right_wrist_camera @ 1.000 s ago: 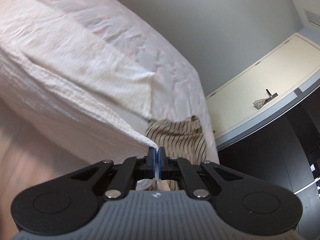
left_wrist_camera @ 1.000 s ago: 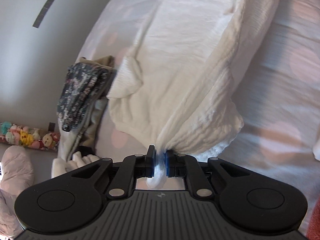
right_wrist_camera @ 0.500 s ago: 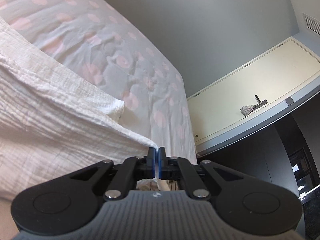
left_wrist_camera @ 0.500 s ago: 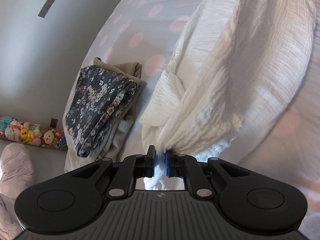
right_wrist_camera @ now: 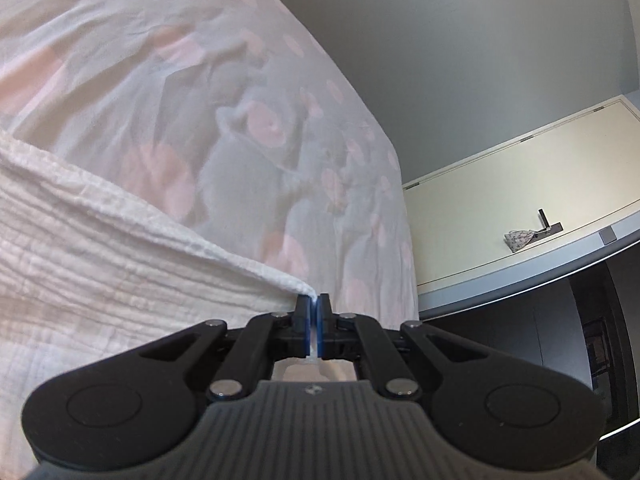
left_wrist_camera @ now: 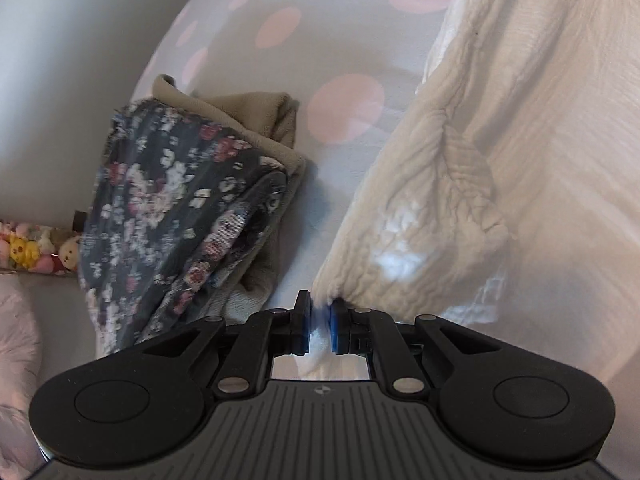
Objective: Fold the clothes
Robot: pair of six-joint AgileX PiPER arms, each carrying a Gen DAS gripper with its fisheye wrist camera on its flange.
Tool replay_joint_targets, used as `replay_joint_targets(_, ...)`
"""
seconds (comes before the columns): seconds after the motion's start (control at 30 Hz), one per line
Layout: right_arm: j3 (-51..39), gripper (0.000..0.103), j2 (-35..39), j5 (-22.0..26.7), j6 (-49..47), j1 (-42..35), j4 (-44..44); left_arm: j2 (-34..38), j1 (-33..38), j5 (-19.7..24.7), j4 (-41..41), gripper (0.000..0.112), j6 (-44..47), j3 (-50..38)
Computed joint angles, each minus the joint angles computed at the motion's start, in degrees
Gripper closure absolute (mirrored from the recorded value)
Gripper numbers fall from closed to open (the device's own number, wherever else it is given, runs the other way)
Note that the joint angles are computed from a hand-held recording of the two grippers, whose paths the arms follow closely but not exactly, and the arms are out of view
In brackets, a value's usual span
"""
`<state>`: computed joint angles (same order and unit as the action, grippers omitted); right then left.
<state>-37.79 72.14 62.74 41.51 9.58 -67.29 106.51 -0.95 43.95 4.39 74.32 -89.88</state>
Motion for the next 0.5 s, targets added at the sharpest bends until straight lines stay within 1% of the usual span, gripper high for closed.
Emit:
replay_joint_targets(0.1,0.95,0.100,4.10,-3.63,4.23,-2.14,-1.86,1.82,-0.61,-2.67,1.86,0.105,-2.27,0.68)
replay_joint_targets(0.2,1.99,0.100,6.95,-6.14,8.10,-3.23,-3.72,3.33,-0.75,-5.29,2.49,0.105,-5.22,1.11)
replay_joint_targets(0.27,2.22,0.100,7.57,-8.22,9.67,-4.37,-3.58,3.34,-0.75,-7.19,2.83,0.105,-7.07,2.35)
replay_joint_targets(0.33,2.04,0.099,7.18,-10.80,9.61,-6.06,-1.79,2.44,-0.97,-10.00,3.34,0.103,-8.81,4.76)
replay_joint_targets(0.4,1.21,0.092,5.77,-12.33,7.27,-8.09,2.21,1.10,-0.71,-12.30,3.16,0.096,-10.13,6.95)
replay_joint_targets(0.43,1.10,0.088,4.44,-12.82,6.29,-8.96,3.91,0.58,-0.44,-12.00,2.68,0.094,-11.40,7.01)
replay_joint_targets(0.47,0.93,0.074,3.10,-13.28,5.17,-9.88,5.71,0.10,0.04,-10.98,1.63,0.088,-12.26,6.52)
replay_joint_targets(0.5,0.89,0.064,1.28,-13.51,4.38,-10.76,7.19,-0.46,0.75,-9.76,0.09,0.080,-12.90,5.87)
